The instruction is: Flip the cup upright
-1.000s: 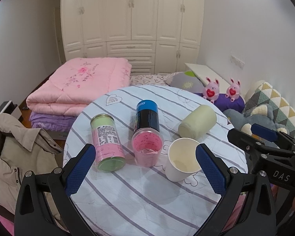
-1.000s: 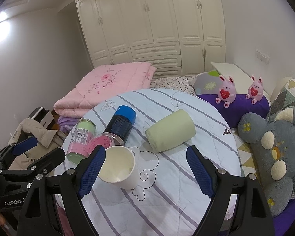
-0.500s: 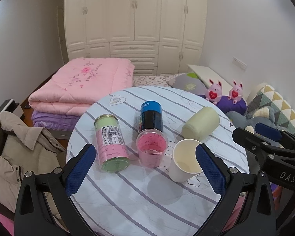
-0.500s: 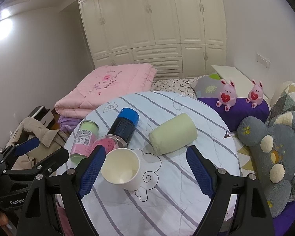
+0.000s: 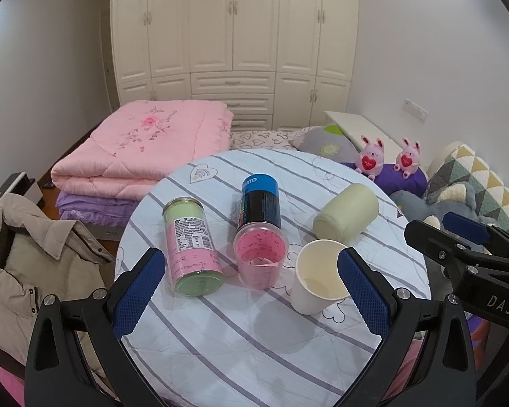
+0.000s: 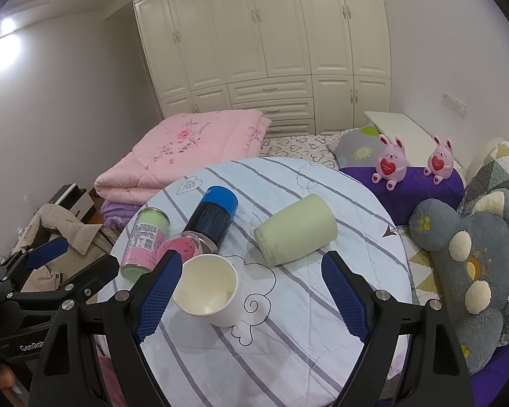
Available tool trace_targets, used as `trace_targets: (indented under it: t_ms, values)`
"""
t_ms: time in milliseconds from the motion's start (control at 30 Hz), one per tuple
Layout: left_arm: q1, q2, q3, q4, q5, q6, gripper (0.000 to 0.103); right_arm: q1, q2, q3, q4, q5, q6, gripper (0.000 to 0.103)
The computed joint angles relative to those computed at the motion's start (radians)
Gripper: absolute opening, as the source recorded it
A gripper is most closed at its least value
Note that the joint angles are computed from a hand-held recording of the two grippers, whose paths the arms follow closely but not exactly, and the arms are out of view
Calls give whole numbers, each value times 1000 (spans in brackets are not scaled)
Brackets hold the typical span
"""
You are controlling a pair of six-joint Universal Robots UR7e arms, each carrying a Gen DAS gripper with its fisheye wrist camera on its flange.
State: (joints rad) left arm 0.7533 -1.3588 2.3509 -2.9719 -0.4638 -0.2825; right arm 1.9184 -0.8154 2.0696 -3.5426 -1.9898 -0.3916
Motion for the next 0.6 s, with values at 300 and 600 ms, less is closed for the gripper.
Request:
trace_targets:
  t_ms: [300,600]
  values:
    - [-3,1,-1,6,6,-3,103,-1,-6,3,4,2,2,86]
    - [-4,2,0,2,4,0,103,-4,-10,5,3,5,3,86]
